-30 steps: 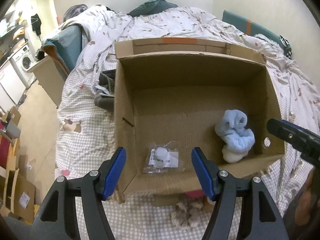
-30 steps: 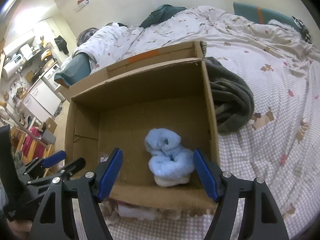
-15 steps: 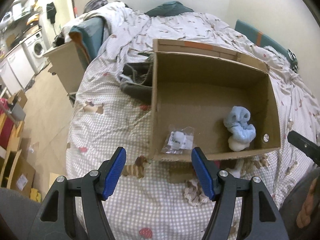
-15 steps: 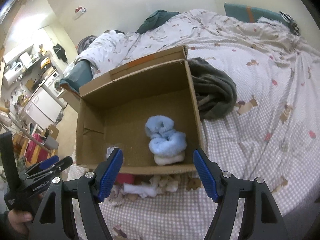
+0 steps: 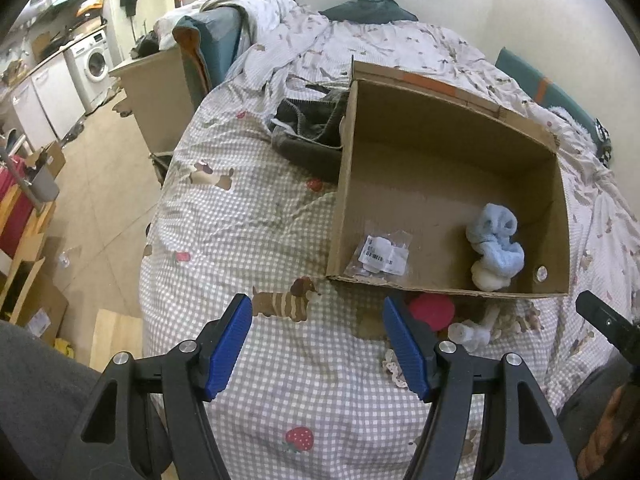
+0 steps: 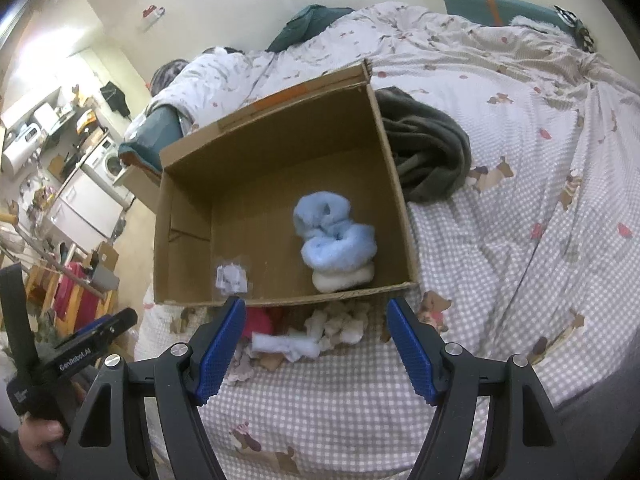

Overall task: Organize soft objects
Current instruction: 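Move the left tool back and grasp the lace scrunchie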

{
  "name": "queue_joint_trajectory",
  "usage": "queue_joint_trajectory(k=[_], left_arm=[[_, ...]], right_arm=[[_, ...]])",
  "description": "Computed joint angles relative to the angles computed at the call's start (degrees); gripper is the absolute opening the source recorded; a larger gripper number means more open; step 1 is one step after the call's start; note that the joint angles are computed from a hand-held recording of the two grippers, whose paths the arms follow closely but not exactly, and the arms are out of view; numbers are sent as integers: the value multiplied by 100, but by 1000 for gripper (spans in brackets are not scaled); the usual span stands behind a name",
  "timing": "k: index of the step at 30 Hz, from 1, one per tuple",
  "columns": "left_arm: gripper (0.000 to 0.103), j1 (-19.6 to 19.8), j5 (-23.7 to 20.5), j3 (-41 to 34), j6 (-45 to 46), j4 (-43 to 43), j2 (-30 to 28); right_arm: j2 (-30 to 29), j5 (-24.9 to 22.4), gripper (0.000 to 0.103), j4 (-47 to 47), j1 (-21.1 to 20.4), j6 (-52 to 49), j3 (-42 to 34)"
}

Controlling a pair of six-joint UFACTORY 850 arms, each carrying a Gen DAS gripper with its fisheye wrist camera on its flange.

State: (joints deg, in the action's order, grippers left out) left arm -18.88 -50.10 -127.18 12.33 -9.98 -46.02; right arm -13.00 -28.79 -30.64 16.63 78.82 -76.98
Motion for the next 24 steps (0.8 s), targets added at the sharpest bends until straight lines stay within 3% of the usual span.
queue_joint_trajectory(k=[12, 24], left_arm=[[65, -49, -362, -301, -103, 153, -258], [65, 37, -1389, -1399, -709, 240, -1039]], right_arm=[[-237, -183, 77, 590, -105, -405, -131], [-311, -329, 77, 1045, -208, -582, -144]])
